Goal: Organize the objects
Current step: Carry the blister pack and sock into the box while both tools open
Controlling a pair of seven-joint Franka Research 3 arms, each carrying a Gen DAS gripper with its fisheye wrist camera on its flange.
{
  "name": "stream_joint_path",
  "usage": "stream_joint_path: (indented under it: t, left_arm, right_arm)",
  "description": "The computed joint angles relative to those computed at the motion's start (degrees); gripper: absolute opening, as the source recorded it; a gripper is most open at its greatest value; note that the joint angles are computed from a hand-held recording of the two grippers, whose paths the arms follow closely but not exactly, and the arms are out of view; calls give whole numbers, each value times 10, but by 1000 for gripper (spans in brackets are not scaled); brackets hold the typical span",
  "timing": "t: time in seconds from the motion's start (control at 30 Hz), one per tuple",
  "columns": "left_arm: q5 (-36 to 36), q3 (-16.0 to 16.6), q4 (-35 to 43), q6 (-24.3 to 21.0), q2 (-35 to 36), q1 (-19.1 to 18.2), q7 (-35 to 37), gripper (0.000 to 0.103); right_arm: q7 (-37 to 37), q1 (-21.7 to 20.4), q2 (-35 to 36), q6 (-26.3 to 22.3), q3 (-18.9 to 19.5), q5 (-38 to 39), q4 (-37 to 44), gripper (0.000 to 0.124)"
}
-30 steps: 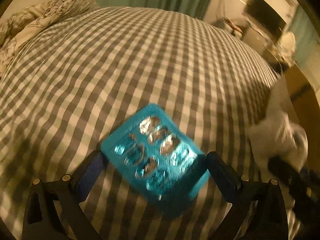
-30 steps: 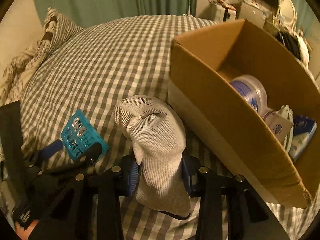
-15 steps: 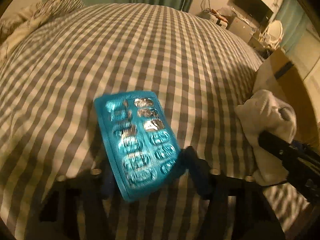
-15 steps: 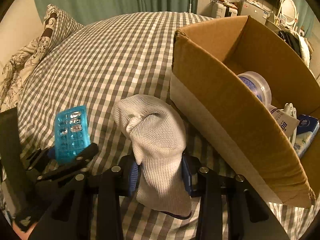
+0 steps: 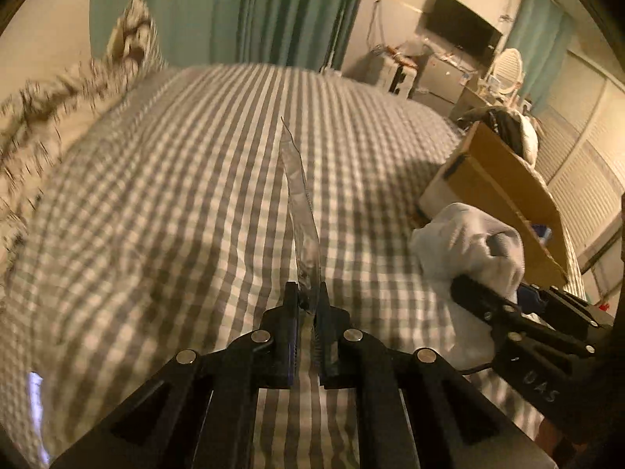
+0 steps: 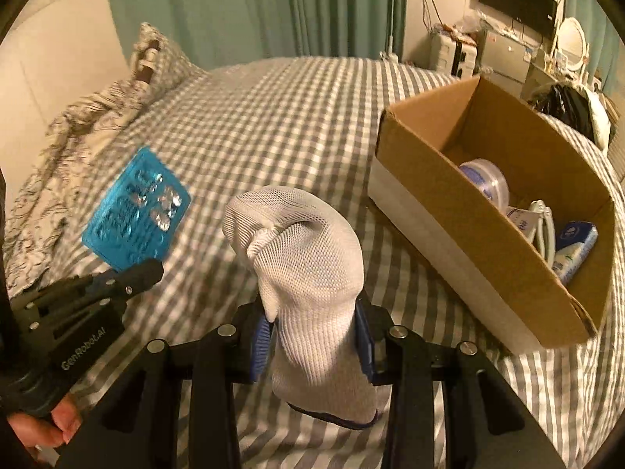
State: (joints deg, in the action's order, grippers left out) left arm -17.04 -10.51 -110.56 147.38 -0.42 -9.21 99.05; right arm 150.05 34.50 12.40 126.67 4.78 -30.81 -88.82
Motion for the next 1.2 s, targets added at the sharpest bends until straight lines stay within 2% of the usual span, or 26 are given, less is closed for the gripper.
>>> stream_joint_path:
  t: [0.17, 0.37, 0.6, 0.87, 1.2]
  left_arm:
    - [-12, 4, -33, 5, -60, -14, 25, 7]
    - [-10, 12, -42, 3, -104, -45, 38, 7]
    - [29, 2, -2, 3, -99, -73, 26, 7]
    - [63, -27, 98, -5, -28, -92, 17, 7]
    - [148, -66, 294, -56, 133, -112, -23, 7]
  right_arm:
    - [45, 12, -44, 6, 11, -40, -31, 36]
    - [75, 12, -85, -11, 40, -83, -48, 36]
    - [97, -7, -144, -48, 66, -125, -73, 36]
    - [80, -66, -213, -73, 92, -141, -102, 36]
    - [35, -143, -235, -36, 84, -113, -115, 36]
